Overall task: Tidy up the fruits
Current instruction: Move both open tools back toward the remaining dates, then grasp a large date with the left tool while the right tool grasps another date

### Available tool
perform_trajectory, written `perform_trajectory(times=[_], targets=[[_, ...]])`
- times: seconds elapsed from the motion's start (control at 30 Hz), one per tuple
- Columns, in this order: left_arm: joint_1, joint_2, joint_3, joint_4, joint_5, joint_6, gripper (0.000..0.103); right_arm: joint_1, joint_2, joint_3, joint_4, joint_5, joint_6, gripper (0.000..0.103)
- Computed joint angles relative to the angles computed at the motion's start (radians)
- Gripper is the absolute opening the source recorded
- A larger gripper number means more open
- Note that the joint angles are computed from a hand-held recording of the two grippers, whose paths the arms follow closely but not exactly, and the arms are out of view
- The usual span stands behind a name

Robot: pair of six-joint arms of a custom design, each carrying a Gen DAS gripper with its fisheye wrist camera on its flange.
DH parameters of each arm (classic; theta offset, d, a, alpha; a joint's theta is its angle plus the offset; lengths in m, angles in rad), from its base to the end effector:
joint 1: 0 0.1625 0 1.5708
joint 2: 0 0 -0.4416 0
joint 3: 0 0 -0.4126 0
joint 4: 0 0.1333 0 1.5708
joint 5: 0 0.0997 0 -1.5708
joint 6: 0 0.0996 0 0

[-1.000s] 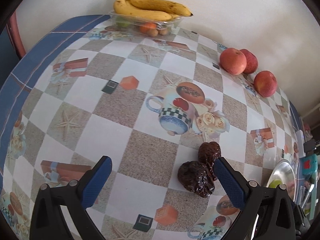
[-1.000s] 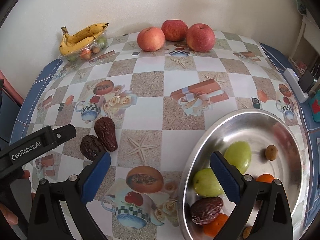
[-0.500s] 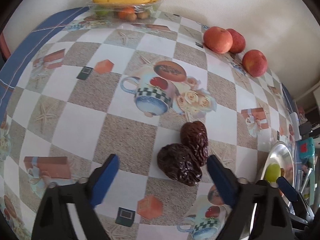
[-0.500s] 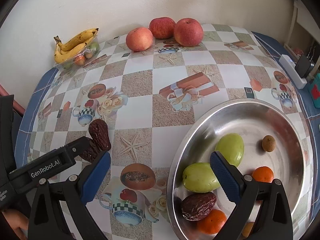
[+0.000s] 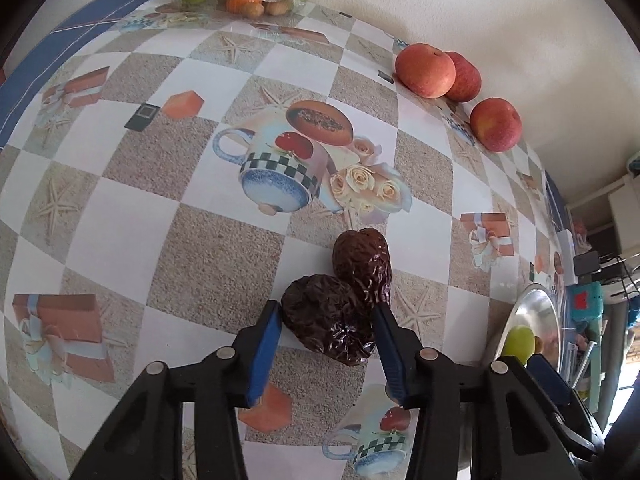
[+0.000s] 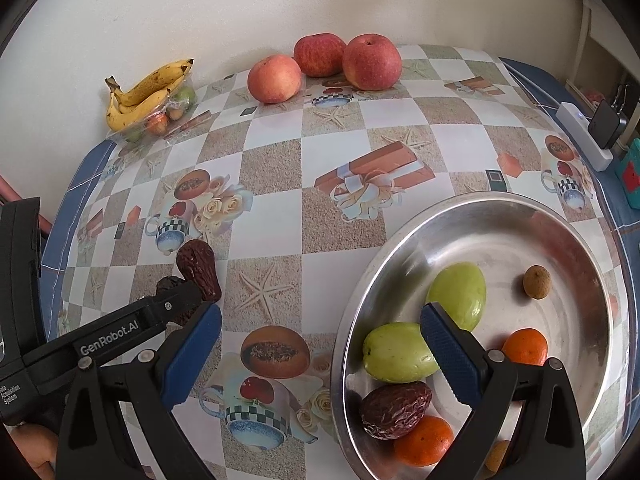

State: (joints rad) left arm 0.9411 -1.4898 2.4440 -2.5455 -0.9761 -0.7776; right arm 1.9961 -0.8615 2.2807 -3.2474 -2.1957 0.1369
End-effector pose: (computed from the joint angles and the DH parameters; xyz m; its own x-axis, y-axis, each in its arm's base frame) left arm -0.0684 -0.4150 0.1856 -0.8949 -0.2259 -0.3848 -0.0549 0.9115 -0.4076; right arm 0.2610 -0.3943 0.0370 -0.8472 -0.0769 0.5257 -0.2861 0.8998 -0.3294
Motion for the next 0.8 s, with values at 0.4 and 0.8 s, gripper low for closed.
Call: perform_trajectory(times=[0.4,0.8], targets=[[-0.024,-0.062,0.009,0.016,0.036,-0.025,0.049,0.004,0.008,-0.008,-0.003,0.005,0.008,0.100],[-0.046,-0.130,0.005,0.109,0.135,-0.094,0.049,0.019,0.035,-0.028,-0.006,0.022,0.018,0.100]])
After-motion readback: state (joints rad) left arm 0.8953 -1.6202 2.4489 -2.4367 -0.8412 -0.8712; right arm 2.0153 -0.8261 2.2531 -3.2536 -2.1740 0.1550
